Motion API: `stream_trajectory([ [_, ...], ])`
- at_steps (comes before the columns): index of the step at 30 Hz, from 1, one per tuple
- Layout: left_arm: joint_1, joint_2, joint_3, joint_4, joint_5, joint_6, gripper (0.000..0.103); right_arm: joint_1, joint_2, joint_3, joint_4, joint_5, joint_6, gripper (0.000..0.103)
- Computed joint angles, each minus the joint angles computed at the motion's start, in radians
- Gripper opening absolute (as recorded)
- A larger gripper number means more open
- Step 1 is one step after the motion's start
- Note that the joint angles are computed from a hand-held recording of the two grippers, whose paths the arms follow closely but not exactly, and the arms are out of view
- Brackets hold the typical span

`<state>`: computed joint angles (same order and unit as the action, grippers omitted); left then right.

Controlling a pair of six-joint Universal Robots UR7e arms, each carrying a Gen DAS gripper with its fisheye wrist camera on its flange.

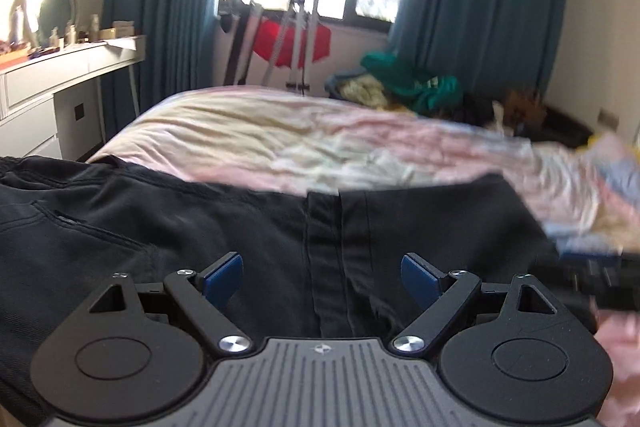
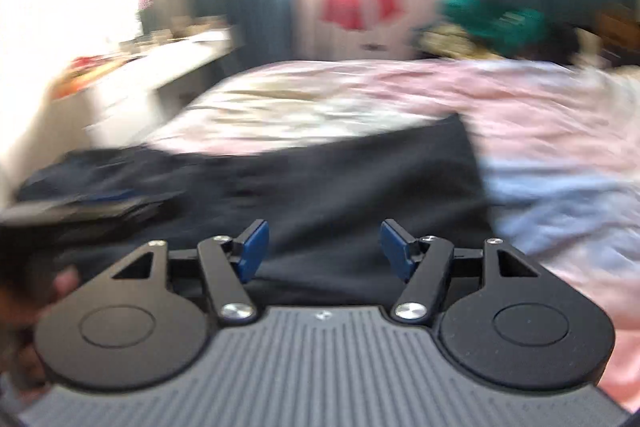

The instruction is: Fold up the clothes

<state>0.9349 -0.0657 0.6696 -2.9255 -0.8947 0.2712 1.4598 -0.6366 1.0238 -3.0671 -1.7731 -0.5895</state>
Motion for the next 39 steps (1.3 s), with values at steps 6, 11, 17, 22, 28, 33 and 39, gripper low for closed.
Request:
stream_trajectory([
  [6, 0.014, 0.027, -0.055, 0.164, 0.022, -0.070, 0.085, -0.033, 0.098, -0.161, 0.090, -0.101, 0.110, 0.064],
  [11, 0.034, -0.014, -0.005, 0.159, -0.050, -0.149, 0.084, -0.041, 0.117, -0.176, 0.072, -0.087, 0.106, 0.064],
  [17, 0.026, -0.013, 0.006, 0.147, -0.009, -0.112, 0.084, -0.015, 0.085, -0.091, -0.047, -0.147, 0.080, 0.064],
  [22, 0.022, -0.039, 0.053, 0.118, -0.024, -0.114, 0.084, -0.007, 0.094, -0.109, -0.001, -0.188, 0.041, 0.065],
  [28, 0.002, -0.204, 0.302, -0.022, 0.030, -0.257, 0.087, -0.009, 0.078, -0.085, -0.004, -0.181, 0.040, 0.065],
  [33, 0.012, -0.377, 0.500, -0.089, 0.065, -0.551, 0.103, -0.010, 0.052, -0.050, -0.007, -0.171, 0.038, 0.065],
  [39, 0.081, -0.535, 0.667, -0.096, -0.103, -0.853, 0.103, -0.013, 0.033, -0.024, -0.007, -0.159, 0.057, 0.065],
])
